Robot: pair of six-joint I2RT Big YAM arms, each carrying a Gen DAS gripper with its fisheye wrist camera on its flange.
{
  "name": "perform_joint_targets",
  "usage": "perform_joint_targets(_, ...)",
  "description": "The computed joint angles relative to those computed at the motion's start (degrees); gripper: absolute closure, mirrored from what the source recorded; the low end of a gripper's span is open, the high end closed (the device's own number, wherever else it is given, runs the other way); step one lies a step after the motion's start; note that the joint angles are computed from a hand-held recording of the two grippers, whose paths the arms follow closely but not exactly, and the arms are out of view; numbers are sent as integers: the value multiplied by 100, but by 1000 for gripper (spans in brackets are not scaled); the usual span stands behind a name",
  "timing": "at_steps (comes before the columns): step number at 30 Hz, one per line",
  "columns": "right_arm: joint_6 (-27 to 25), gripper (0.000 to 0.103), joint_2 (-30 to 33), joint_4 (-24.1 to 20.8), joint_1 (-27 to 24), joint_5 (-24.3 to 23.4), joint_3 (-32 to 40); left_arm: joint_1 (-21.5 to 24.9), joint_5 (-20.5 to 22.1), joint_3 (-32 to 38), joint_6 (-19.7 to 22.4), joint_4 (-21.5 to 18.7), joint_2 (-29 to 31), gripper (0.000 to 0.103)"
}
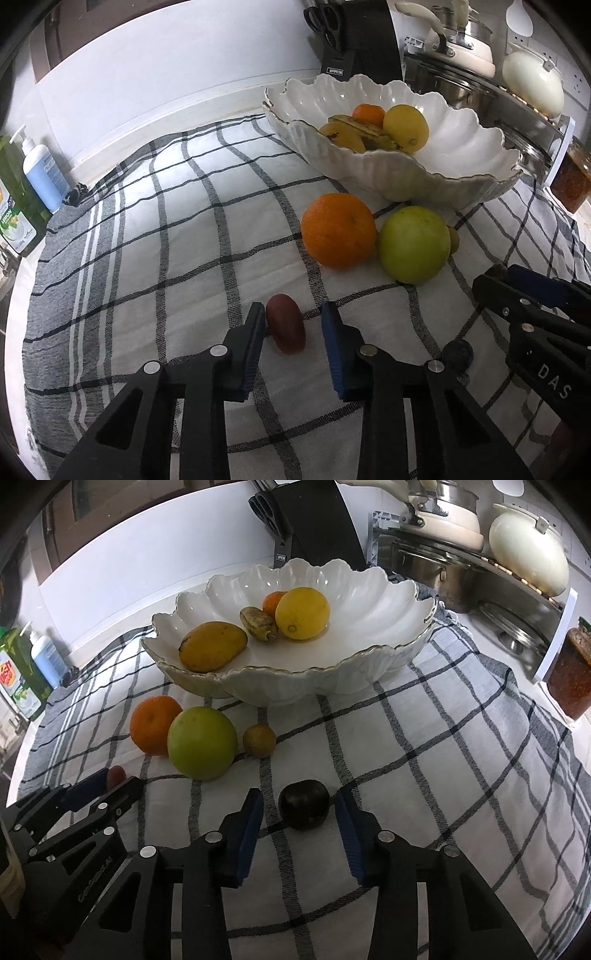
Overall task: Organize fruits
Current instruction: 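Grasp the small red date with the left tool while the right tool grasps the dark plum, then lift the date and plum and carry both over the white bowl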
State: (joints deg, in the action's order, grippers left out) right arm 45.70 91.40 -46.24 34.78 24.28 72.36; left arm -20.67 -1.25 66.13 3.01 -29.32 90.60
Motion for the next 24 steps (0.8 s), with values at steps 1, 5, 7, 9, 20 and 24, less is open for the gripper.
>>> perform_joint_targets(1,6,66,9,4,-9,-36,4,-5,-21,-6,14,2,-9,72)
perform_joint_targets(5,55,73,12,-33,-27,-85,19,15,84,-6,40,-10,-12,80)
perform_joint_targets(7,51,73,15,-27,-29,-109,24,20,111,-9,63,-5,-13,83)
perform_joint_targets(9,54,73,7,-17,-11,-78,26,26,125,-13,60,-14,-20,83)
perform_joint_targets(20,23,74,-77,3,46,32,47,22,87,-63,119,43,-144,83)
perform_joint_targets(24,37,74,-128,31,54,82,31,25,107,-10,128,8,-188,83)
